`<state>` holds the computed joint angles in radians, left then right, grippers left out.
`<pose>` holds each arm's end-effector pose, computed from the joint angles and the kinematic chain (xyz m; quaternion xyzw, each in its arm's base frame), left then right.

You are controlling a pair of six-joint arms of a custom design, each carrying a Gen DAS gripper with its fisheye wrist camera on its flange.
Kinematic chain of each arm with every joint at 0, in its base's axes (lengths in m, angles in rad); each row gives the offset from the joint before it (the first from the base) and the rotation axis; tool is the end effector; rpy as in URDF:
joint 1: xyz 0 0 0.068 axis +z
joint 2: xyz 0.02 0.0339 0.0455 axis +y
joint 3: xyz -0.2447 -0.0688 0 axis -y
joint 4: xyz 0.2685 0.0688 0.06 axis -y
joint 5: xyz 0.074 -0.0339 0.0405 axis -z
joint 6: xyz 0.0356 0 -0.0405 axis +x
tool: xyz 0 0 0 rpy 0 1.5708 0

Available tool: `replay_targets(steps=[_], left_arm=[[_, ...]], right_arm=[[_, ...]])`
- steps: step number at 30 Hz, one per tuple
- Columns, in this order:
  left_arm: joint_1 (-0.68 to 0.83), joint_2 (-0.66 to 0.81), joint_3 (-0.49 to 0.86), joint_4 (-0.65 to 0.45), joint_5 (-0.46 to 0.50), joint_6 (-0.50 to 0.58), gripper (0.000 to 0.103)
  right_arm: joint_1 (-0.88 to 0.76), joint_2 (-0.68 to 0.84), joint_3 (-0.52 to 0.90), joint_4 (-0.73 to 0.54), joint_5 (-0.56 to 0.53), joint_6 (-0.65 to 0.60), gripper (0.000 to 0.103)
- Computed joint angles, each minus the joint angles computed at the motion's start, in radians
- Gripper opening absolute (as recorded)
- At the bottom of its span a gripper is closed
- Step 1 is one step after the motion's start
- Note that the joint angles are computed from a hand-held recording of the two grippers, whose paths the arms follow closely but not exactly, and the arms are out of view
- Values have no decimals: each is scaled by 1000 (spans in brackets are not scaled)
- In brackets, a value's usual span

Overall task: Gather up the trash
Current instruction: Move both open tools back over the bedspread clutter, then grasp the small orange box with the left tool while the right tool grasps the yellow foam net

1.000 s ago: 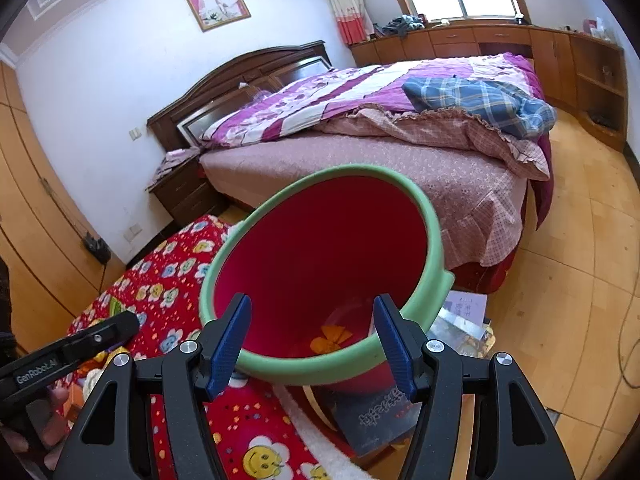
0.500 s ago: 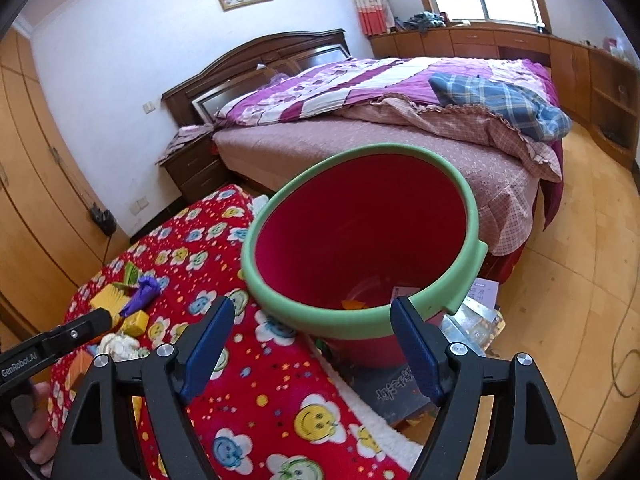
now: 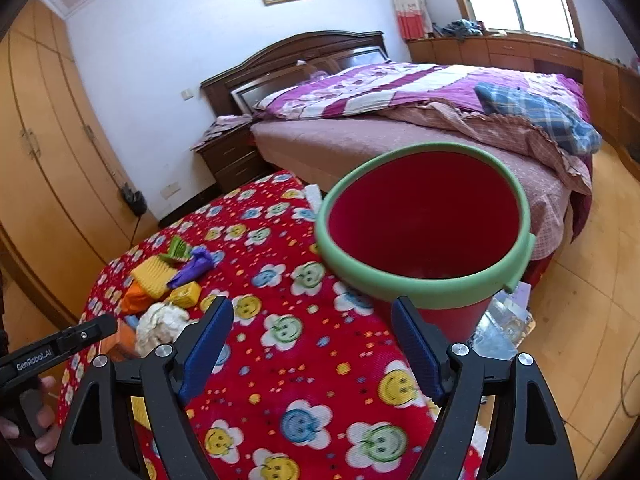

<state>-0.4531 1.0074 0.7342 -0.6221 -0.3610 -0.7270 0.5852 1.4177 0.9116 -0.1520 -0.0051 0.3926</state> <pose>0.2133 -0.0899 0.2220 -0.1856 0.9114 -0.0406 0.3651 0.2778 0.1843 0.2106 -0.0874 0.8934 0.2090 0.3880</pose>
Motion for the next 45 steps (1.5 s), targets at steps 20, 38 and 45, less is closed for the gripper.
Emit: replay_targets(steps=[20,38,45], left_arm=[[153,-174,-206,-27,-25,-19,72],[208,87,-174,222,59,88,72],[223,-1,-228,229,106,71,66]], right_arm=[[118,103,7,30,10,-37,88],[122,169,32,13,-17,-41,88],[136,178,42,1,-28,-43,88]])
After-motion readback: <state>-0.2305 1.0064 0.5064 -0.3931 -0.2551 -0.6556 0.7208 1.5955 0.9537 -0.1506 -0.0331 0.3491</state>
